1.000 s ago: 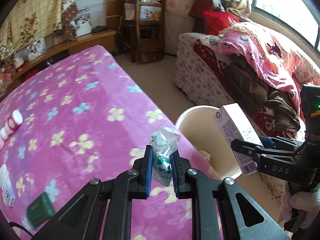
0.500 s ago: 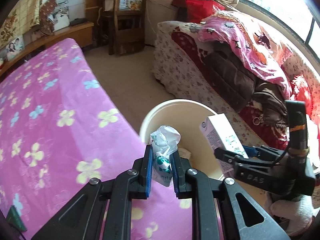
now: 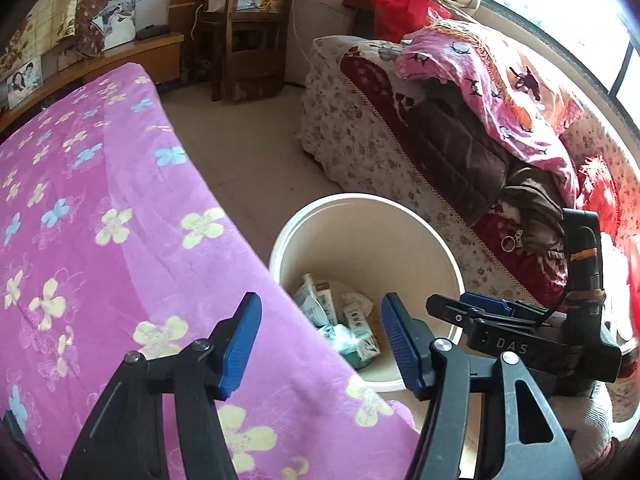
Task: Collect trash
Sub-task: 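Move both tools away from the bucket back toward the table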
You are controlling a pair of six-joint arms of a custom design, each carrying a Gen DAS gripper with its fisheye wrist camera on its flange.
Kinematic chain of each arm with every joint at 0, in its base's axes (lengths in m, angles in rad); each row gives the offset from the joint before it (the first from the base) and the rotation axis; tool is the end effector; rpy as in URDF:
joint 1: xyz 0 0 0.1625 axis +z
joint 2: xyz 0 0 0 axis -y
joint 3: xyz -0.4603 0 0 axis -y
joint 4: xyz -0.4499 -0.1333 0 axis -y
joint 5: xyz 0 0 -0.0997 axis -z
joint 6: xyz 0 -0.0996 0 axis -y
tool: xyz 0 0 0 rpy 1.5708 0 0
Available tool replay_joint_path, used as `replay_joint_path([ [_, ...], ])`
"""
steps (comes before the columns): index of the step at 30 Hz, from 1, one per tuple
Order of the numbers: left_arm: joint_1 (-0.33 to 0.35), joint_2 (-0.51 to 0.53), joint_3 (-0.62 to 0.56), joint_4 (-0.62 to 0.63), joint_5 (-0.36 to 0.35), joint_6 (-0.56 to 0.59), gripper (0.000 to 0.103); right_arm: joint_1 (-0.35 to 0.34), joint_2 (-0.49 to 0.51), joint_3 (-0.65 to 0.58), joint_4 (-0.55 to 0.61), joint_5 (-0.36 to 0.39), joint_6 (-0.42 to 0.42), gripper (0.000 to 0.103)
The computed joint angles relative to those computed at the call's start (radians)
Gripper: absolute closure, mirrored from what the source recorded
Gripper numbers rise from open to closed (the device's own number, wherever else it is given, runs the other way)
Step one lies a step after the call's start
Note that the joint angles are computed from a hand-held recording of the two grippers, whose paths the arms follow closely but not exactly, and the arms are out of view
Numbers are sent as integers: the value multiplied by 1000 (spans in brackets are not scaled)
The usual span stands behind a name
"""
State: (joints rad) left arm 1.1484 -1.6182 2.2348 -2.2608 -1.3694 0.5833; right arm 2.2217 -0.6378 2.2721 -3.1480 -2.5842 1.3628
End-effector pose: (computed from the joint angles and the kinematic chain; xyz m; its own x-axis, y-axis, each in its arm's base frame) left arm -0.0455 -0.4749 0.2721 -0.5257 0.8251 -0.2069 0.8368 0.5454 0.0487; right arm 0.3041 -0.3187 -0.0707 -0.6727 0.7030 0.2308 0.2581 0.5153 -0.8172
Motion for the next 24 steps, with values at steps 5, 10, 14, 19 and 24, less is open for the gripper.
replay_joint_path([
  [5,10,-14,-5,-12,20,9,40,9,6,-27,26,5,-13,36],
  [10,18,-27,-12,-19,40,15,40,26,3,-62,102,-4,-12,36],
  [14,29,-36,-22,-19,51,16,40,43,2,-89,155,-13,0,36],
  [19,51,-50,-42,-6,51,26,40,64,-2,-127,264,-31,41,36],
  [24,75,-59,-73,11,54,29,40,81,-4,-173,373,-36,62,36],
])
